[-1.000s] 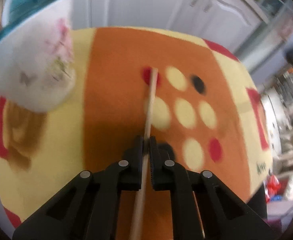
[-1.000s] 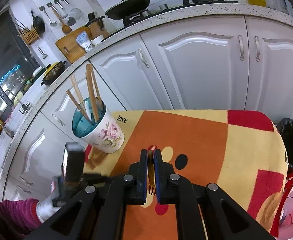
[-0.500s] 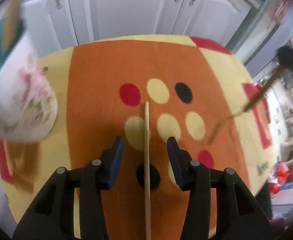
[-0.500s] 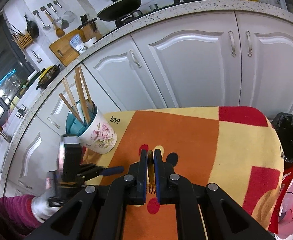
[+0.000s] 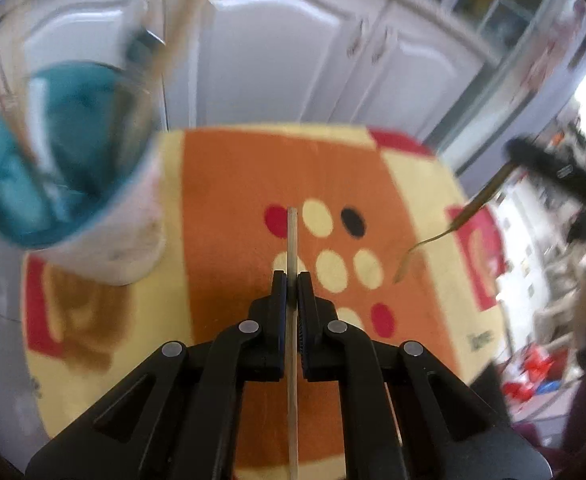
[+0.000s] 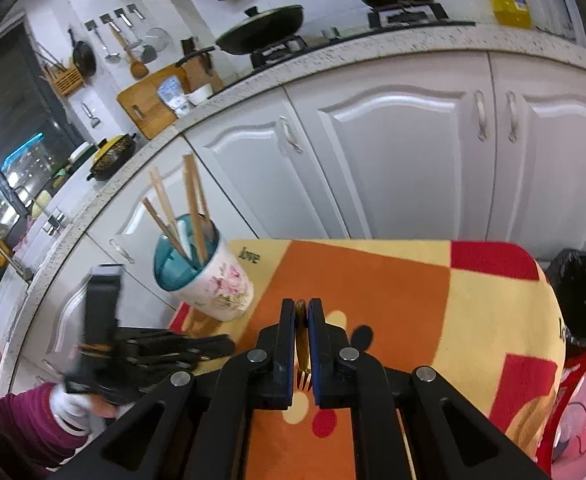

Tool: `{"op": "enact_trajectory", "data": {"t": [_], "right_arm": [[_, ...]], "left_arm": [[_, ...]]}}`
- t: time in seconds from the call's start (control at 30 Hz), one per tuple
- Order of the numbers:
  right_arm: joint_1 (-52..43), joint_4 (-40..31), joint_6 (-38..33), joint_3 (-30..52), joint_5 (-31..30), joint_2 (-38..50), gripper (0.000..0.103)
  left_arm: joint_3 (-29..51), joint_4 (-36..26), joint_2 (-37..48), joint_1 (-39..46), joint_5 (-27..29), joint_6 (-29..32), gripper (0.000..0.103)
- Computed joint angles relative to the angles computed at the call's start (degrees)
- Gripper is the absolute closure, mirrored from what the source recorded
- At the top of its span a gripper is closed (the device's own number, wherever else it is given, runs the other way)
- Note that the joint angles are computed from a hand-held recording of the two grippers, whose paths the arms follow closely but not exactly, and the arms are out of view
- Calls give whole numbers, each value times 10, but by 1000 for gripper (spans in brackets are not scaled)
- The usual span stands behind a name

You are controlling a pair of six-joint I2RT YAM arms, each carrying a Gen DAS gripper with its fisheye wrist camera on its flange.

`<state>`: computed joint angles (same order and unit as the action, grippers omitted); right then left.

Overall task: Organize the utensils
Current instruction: 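Lift the fork and chopstick and carry both toward the cup, then lower the fork and chopstick into the cup and open both grippers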

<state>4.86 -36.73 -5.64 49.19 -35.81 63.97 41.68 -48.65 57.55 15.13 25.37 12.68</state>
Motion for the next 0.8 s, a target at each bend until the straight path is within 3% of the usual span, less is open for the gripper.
{"op": "enact_trajectory", "data": {"t": [0.07,0.27,0.33,0.5,0.7,0.8], "right_arm": [[15,-3,4,11,1,-3,97],[81,7,32,38,30,-11,97],[103,9,40,49,41,-9,97],[158,8,54,94,68,2,97],[221,13,72,168,88,40,97],[254,22,83,207,105,72,97]], "left_arm": [[24,-51,-32,49,36,28,100],[135,-220,-35,251,155,199,100],[160,-232,-27,269,171,207,100],[266,-332,22,371,240,302,100],[366,-288,58,390,276,247,100],[406,-228,82,390,277,185,100]]}}
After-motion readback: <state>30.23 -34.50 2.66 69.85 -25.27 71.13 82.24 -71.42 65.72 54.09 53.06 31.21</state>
